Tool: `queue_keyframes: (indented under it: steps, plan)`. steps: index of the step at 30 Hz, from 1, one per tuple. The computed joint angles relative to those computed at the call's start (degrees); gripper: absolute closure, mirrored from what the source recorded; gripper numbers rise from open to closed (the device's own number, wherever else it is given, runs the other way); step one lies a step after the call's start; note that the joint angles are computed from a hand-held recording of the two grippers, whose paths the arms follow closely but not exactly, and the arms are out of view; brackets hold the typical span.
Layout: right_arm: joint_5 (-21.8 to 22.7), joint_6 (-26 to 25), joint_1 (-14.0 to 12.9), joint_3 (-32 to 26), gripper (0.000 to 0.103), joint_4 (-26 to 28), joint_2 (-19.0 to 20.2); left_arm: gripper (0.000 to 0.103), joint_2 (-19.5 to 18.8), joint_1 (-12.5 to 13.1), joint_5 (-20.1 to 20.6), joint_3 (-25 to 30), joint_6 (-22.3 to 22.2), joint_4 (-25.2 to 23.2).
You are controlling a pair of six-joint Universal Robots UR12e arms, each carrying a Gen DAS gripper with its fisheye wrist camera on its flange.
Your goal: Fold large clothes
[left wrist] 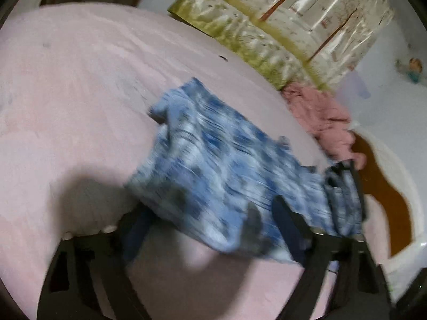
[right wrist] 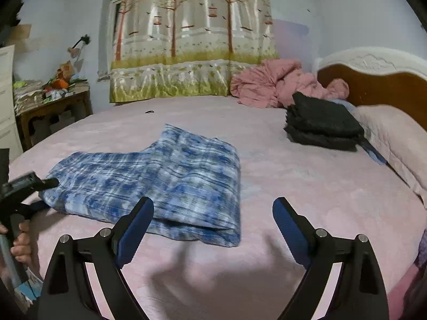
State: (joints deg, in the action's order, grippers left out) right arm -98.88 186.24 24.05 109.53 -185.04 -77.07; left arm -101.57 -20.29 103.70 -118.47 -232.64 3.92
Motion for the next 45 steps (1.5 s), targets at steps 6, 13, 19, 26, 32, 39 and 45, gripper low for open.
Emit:
queue_keyframes:
  steps: [6, 13, 19, 26, 32, 39, 45]
  plan:
    - [2.8, 2.5, -1.7, 0.0, 0.011, 2.6, -0.2, 0.096, -1.3, -2.6, 6.5, 4.6, 10.7, -1.9]
    - [3.5, 3.4, -2.2, -0.3, 0.011, 4.1, 0.1, 0.096, -5.2, -6.5, 5.7, 14.8, 29.9, 6.5]
    - [6.5, 7.1, -4.1, 1.6, 0.011, 2.6, -0.9, 0.097, -10.7, -8.8, -8.9, 24.6, 38.5, 2.0]
    - [-0.6, 10.0, -4.2, 3.4, 0.011, 1.4, -2.2, 0.097, -16.2, -7.6, -22.2, 31.0, 38.6, -10.0]
    - [-0.4, 9.4, -5.4, 2.9, 0.011, 1.8, -1.7, 0.091, -15.7, -8.4, -22.1, 29.2, 40.4, -13.5]
    - [6.3, 11.3, -8.1, 2.5, 0.011, -1.2, -1.3, 0.037, -12.2, -8.7, -20.4, 22.7, 40.1, -1.2]
    - [25.5, 13.8, -10.9, -1.5, 0.026, -0.1, 0.8, 0.033, -11.2, -8.3, -3.7, 21.9, 33.2, -3.7]
